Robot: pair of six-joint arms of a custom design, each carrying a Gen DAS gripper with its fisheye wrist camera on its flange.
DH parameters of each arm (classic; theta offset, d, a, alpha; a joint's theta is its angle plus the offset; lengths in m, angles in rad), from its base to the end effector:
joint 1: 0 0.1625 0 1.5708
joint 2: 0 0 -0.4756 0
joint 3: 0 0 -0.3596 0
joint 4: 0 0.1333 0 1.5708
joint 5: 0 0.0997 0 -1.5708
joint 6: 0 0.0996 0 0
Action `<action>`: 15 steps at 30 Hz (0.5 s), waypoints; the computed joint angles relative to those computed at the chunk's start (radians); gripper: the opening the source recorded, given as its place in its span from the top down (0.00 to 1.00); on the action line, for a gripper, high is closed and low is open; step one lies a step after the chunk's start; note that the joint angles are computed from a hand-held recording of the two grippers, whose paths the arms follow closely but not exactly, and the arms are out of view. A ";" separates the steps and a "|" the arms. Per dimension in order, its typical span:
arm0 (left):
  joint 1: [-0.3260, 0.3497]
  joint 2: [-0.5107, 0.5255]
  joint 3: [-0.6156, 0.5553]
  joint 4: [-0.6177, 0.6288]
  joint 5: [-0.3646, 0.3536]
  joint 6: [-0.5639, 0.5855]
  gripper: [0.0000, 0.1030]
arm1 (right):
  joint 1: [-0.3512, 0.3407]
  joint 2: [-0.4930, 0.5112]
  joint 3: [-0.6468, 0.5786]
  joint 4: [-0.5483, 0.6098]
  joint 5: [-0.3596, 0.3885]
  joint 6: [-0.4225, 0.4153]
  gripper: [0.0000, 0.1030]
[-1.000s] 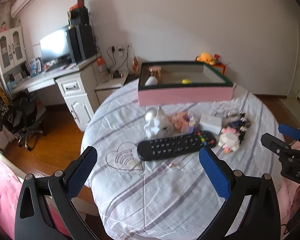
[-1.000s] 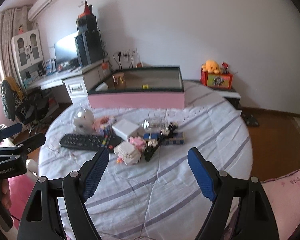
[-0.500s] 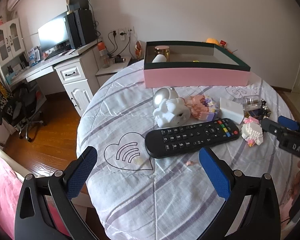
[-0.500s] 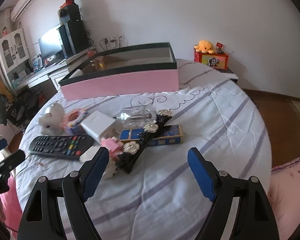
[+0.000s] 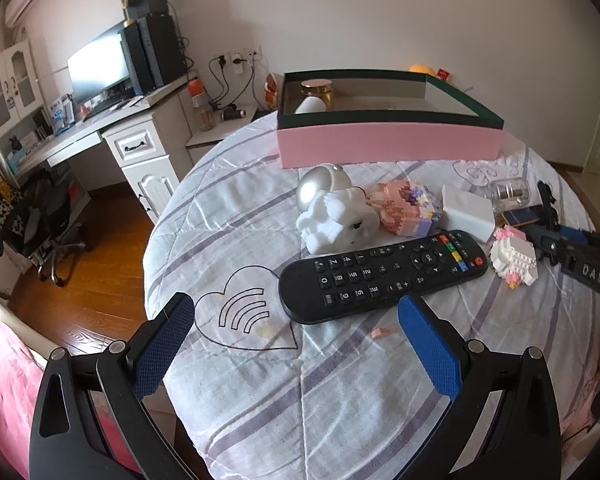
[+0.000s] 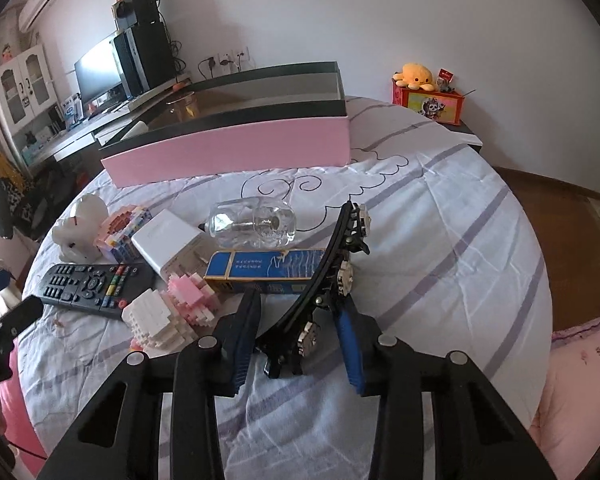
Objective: Organize rigid objects
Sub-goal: 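Grasp the black clip with the right tool and lift it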
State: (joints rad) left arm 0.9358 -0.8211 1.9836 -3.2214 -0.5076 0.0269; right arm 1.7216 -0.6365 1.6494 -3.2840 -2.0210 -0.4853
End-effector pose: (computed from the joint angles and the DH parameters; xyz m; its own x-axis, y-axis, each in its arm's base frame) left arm -0.1652 -0.5957 0.1845 -0.6201 -0.0225 -0.7842 0.5408 0.7119 -0.4480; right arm 0.1951 -0.6853 0.1358 -0.7710 -0.2270 0.5949 -0.5365 0.7349 -0.4148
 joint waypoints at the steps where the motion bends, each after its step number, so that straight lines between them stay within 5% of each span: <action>1: -0.002 0.001 0.001 -0.003 0.004 0.005 0.00 | -0.002 0.001 -0.004 0.002 0.002 -0.003 0.66; 3: -0.003 0.001 0.005 -0.012 0.005 0.016 0.00 | -0.006 -0.006 0.002 0.000 0.013 -0.009 0.74; 15: 0.028 -0.027 0.004 0.020 -0.051 -0.051 0.00 | -0.009 -0.074 0.093 0.024 0.007 -0.055 0.76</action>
State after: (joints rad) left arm 0.9636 -0.8478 1.9872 -3.2012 -0.5587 -0.0242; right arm 1.7127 -0.7105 1.7426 -3.2599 -2.0143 -0.5405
